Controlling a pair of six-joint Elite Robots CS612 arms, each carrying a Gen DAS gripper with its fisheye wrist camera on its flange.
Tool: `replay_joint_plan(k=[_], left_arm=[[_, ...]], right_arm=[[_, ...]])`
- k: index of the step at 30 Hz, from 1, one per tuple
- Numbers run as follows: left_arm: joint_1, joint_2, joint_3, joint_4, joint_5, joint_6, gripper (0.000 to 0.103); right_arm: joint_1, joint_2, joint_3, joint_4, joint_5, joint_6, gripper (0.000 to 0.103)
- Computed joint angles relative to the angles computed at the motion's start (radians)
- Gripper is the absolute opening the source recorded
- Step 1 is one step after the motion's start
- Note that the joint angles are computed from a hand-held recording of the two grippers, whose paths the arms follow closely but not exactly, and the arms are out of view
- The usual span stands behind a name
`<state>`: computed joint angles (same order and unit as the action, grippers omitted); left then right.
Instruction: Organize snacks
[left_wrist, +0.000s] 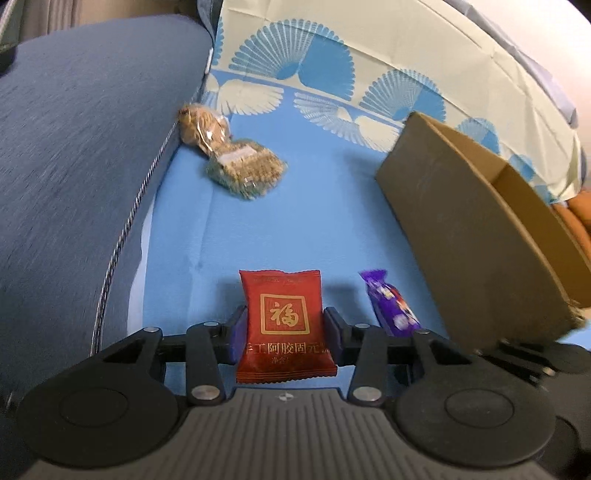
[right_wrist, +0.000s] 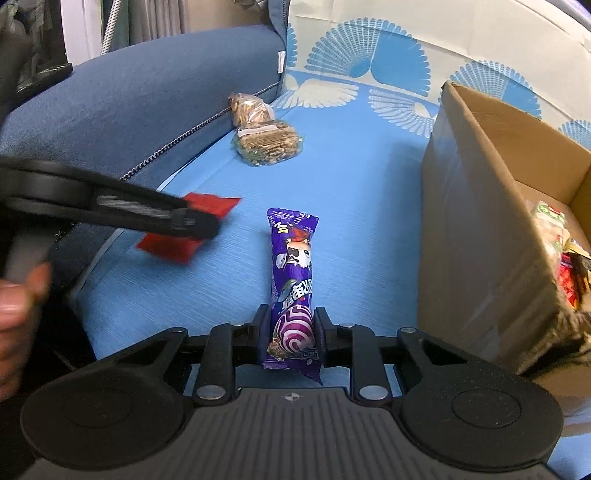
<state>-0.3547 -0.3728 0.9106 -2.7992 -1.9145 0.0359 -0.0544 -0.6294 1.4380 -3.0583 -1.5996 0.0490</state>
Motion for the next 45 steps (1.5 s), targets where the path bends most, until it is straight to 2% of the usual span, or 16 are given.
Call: replay_joint_plan(k=[3,9,15,36,41,45], left_arm=[[0.005,-0.010,0.014,0.028,-0.030,-0.005,0.048],[-0.001,0.008,-0.023,0.092,-0.013,-0.036,0.048],[0.004,0.022,-0.055,0.152,-0.039,-0.035,0.049],[-0.002,0.018,-0.043,0.147,-0.024,-0.010,0.054],[-0.004,0.017,-0.040,0.146,-0.027,0.007,0.062],[-0.013,0.008,-0.023,0.136,0.000,0.056,0.067]], right_arm=[[-0.002,-0.002,0.003,0.008,0.009,0.006,0.026],[-0.006,-0.001,0.002,0.030,0.026,0.020,0.026],[-0.009,-0.002,0.008,0.028,0.042,0.019,0.026],[-0.007,0.001,0.008,0.023,0.033,0.017,0.026],[-0.005,0.003,0.006,0.023,0.028,0.015,0.026],[-0.005,0.003,0.005,0.030,0.027,0.008,0.026]])
